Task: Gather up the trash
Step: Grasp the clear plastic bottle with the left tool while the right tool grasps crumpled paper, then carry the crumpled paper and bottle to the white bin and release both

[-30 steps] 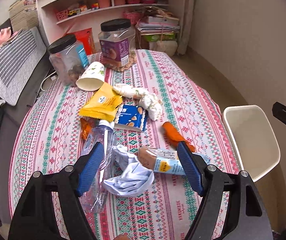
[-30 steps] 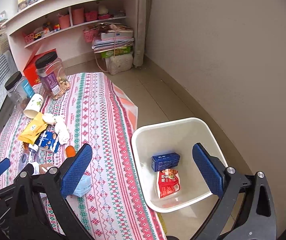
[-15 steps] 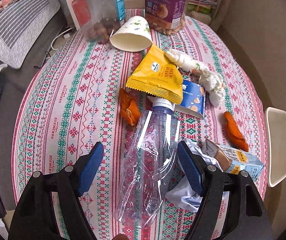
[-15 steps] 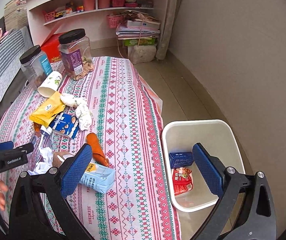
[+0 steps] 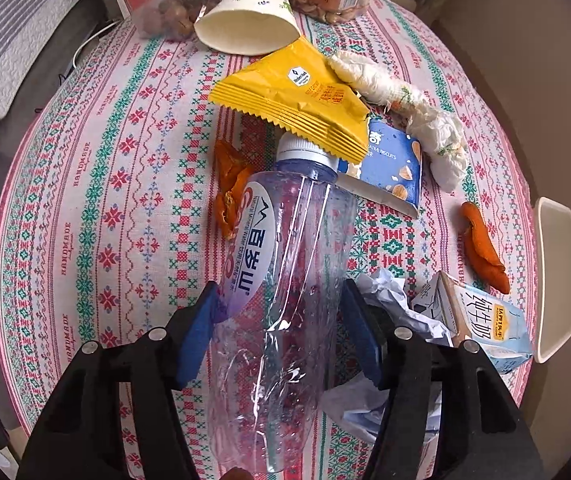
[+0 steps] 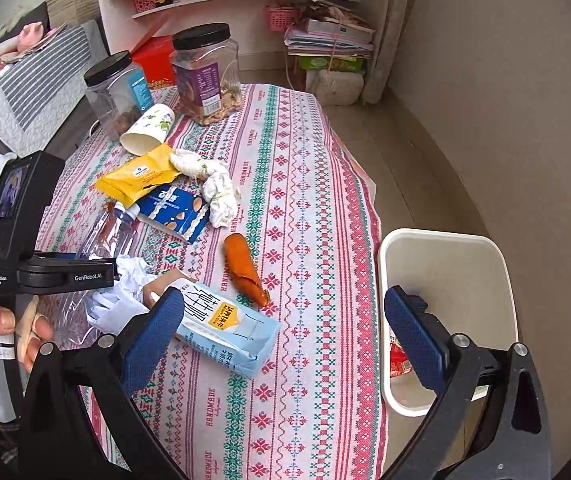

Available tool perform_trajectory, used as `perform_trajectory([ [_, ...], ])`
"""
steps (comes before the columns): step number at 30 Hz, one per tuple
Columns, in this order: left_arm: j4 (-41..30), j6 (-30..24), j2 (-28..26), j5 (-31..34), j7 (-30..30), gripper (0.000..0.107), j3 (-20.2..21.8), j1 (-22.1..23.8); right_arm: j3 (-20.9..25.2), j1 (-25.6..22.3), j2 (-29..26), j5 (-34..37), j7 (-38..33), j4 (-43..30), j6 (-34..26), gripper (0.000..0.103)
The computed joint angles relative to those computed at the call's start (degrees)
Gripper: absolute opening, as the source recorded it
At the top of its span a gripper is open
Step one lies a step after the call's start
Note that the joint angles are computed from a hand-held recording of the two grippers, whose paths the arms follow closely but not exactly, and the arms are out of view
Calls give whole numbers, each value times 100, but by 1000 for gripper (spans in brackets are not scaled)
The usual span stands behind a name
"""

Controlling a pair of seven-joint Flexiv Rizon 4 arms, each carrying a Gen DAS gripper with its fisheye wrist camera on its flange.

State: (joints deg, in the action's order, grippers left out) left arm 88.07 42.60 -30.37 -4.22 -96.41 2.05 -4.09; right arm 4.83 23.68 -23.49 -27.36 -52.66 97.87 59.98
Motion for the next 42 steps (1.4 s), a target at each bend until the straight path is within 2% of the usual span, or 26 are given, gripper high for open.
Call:
perform_trajectory([
  [4, 387, 296, 384, 58, 114, 55, 33, 13, 326, -48, -59, 329, -670, -91, -1, 96],
  [8, 764, 534, 748, -101, 265, 55, 7, 143, 472, 113, -190, 395, -1359, -158, -6, 96],
  [14, 1074, 731, 1120, -229, 457, 54, 27, 294, 582, 415, -556, 642, -1870, -522, -373, 96],
  [24, 1463, 1005, 1478, -413, 534, 54, 148, 545, 689, 635, -1275, 1400, -1872, -1497, -653, 96],
  [33, 1549, 982, 1531, -424, 547, 54, 209, 731, 559, 916, -1773, 1463, -1669, -2167, -780, 95],
  [35, 1577, 975, 1552, -437, 540, 54, 221, 760, 647, 905, -1910, 1554, -1725, -2409, -1046, 73],
  [37, 1589, 971, 1557, -439, 553, 55, 220, 778, 897, 765, -2004, 1946, -1979, -2634, -1139, 35],
  [39, 1613, 990, 1569, -450, 565, 55, 214, 787, 595, 1004, -1899, 1640, -1817, -2476, -997, 34],
  [40, 1629, 1010, 1578, -466, 572, 55, 208, 789, 539, 1046, -1853, 1564, -1794, -2410, -927, 31],
  [42, 1642, 1046, 1588, -496, 584, 55, 196, 792, 549, 1016, -1775, 1593, -1725, -2341, -844, 31],
])
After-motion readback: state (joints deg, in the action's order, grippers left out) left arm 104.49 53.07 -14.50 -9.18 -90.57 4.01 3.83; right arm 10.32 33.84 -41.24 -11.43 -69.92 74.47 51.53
